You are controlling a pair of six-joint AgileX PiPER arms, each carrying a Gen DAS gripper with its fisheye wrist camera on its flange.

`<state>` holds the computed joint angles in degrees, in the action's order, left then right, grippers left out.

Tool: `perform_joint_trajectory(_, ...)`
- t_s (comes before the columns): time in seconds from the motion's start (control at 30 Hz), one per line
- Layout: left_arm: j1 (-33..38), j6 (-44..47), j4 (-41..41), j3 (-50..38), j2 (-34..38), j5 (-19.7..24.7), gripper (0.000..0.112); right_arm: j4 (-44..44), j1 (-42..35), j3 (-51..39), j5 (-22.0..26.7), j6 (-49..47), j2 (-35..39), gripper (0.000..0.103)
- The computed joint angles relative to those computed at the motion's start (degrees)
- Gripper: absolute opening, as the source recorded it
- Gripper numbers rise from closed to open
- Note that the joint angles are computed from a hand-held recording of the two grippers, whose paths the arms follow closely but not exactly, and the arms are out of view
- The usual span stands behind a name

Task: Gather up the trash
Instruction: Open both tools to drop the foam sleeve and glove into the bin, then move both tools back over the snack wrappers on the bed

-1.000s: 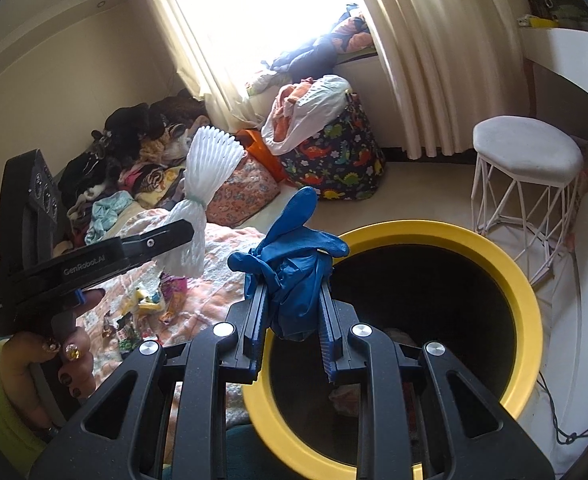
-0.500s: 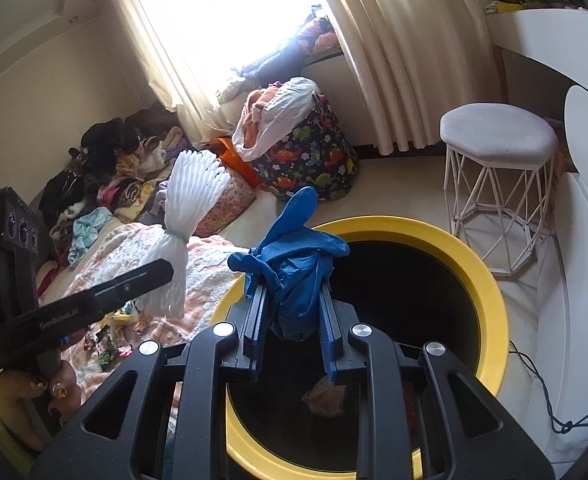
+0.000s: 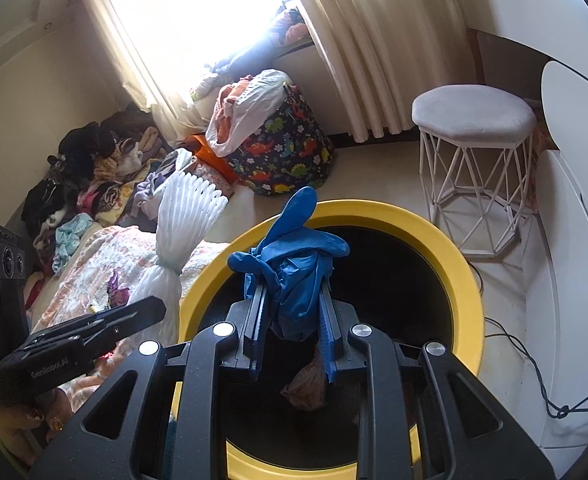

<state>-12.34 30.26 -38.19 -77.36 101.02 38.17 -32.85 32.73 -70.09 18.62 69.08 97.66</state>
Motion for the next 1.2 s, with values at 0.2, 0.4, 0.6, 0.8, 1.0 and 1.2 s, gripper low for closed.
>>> perform_joint_trajectory(0.2,-0.8,0.0,0.4,-0.1,1.2,1.1,0.015,2.4,-0.7,0.1,1.2,-1.1,0.5,0.022)
perform_joint_trajectory(0.4,-0.2,0.1,0.0,-0.2,1.9,2.3,0.015,3.7,-1.0,0.6,1.8,-1.0,0.4,0.024)
perform_joint_trajectory(0.6,0.9,0.3,-0.7,0.1,1.6,2.4,0.038,2.3,-0.3,0.8,2.3,1.7,0.0,0.049)
perform_joint_trajectory(0.8,2.3,0.4,-1.6,1.9,-0.4,0.1,0.078,0.1,0.5,0.5,3.8,4.7,-0.4,0.062)
perform_joint_trajectory(1.0,2.9,1.1,-2.3,3.7,-3.0,-3.6,0.09,-5.0,2.5,-0.8,6.2,8.4,-0.8,0.066)
perform_joint_trajectory(1.2,3.6,1.4,-2.3,5.8,-5.8,-6.9,0.092,-9.4,4.5,-2.3,7.1,11.1,-1.1,0.07)
